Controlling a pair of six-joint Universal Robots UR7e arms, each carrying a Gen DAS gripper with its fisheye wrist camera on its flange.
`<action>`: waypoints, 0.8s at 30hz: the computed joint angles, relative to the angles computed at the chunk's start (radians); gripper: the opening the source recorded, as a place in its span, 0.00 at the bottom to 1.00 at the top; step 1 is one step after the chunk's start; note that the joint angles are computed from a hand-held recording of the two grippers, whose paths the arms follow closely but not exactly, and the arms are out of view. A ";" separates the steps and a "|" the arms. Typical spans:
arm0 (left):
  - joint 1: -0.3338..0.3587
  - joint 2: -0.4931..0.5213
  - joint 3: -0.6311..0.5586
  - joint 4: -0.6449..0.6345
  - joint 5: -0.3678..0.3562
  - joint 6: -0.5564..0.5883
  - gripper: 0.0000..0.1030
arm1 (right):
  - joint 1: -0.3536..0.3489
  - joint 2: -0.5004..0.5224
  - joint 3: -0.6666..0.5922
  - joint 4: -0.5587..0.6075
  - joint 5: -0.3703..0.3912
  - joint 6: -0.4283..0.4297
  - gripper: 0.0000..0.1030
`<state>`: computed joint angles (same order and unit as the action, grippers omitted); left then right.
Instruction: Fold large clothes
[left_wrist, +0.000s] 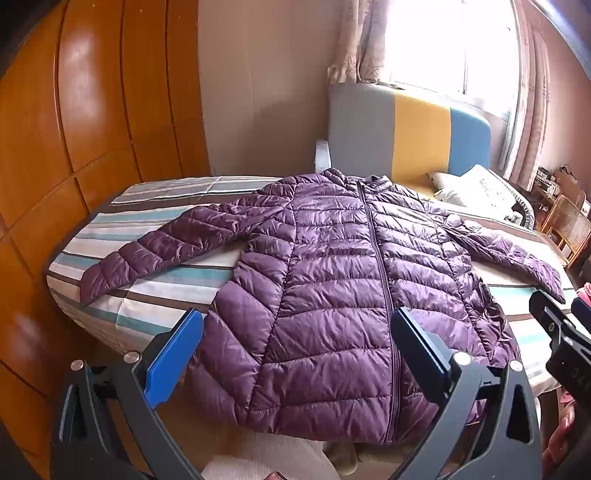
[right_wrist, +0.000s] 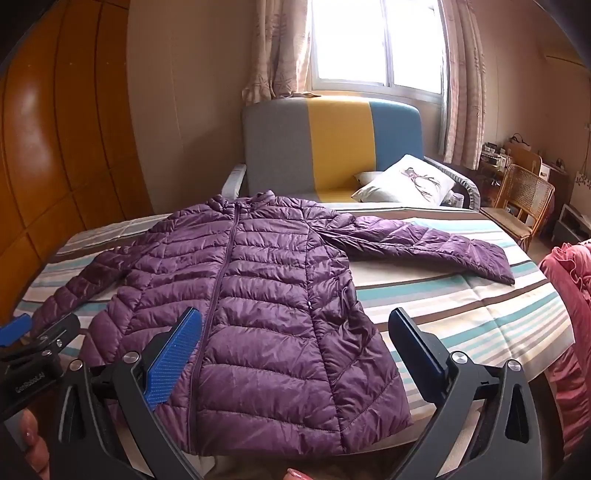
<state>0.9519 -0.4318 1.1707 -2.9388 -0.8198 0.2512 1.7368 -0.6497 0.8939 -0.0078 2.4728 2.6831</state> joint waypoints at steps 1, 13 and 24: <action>0.000 -0.002 0.002 -0.001 -0.002 0.001 0.98 | 0.000 0.000 0.000 0.001 0.000 0.000 0.97; 0.001 -0.004 0.010 0.006 0.013 -0.008 0.98 | 0.003 -0.009 0.009 0.019 0.007 0.005 0.97; 0.003 0.011 -0.009 0.014 0.021 -0.006 0.98 | -0.004 0.009 -0.015 0.027 0.003 0.008 0.97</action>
<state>0.9553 -0.4206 1.1621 -2.9248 -0.7986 0.2454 1.7331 -0.6409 0.8791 0.0193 2.4760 2.6913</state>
